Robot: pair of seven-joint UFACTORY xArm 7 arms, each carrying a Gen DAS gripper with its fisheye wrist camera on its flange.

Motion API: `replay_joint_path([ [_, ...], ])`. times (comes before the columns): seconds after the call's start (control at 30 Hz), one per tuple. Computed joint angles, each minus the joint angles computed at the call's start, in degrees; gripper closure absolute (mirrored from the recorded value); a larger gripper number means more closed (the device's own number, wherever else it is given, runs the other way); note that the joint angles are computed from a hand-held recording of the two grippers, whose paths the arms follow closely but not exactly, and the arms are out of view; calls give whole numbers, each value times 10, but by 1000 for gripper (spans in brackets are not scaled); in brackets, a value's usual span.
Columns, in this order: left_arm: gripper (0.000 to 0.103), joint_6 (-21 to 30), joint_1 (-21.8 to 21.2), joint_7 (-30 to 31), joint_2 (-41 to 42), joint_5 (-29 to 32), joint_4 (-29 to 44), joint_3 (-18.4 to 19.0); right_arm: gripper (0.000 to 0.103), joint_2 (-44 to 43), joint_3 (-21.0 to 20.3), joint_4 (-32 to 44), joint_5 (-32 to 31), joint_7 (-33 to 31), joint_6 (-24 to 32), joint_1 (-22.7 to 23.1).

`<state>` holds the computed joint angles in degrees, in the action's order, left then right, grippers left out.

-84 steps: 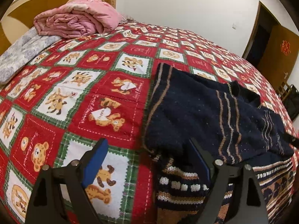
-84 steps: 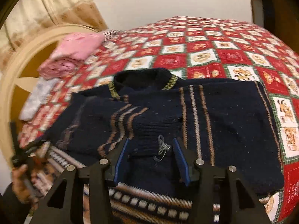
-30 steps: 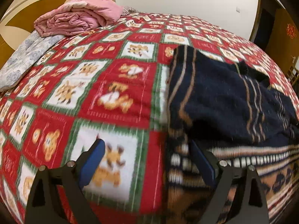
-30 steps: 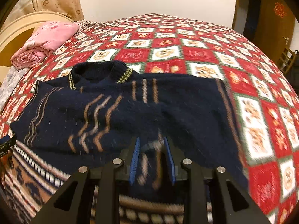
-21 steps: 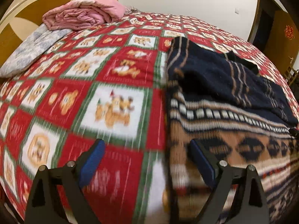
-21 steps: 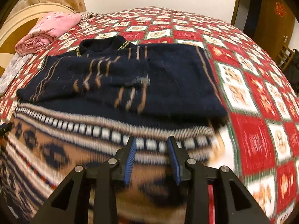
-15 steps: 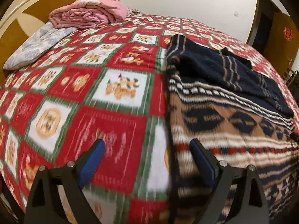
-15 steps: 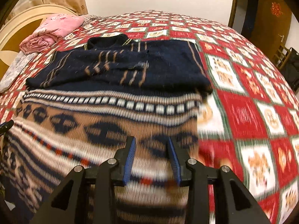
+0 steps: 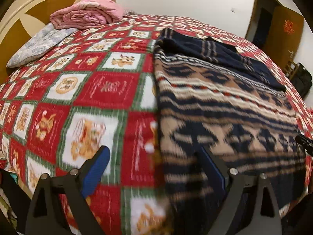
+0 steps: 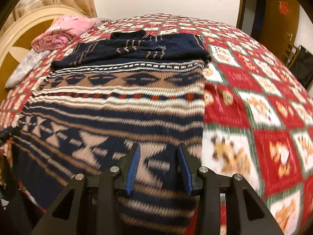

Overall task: Fold small clothes
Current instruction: 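Grasp the sweater hem with the right tool and lift it toward the collar, then move both tools to the folded edge of the sweater and grasp it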

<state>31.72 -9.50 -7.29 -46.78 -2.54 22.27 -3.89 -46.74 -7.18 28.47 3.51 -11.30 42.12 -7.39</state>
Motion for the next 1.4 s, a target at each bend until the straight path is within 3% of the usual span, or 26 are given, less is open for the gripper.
replay_joint_path([
  [0.3,9,29,2,-20,-43,21,-24,-26,62,-116,3,-55,-7,12,53,-12],
  [0.63,9,51,-32,-20,-66,25,-38,-34,62,-205,13,-100,-33,18,80,-24],
  [1.13,10,129,-67,10,-90,-28,-35,2,62,-250,-13,-104,-25,17,142,-39],
  [1.4,23,169,-69,40,-115,-59,-36,19,62,-250,-47,-93,-6,17,187,-56],
])
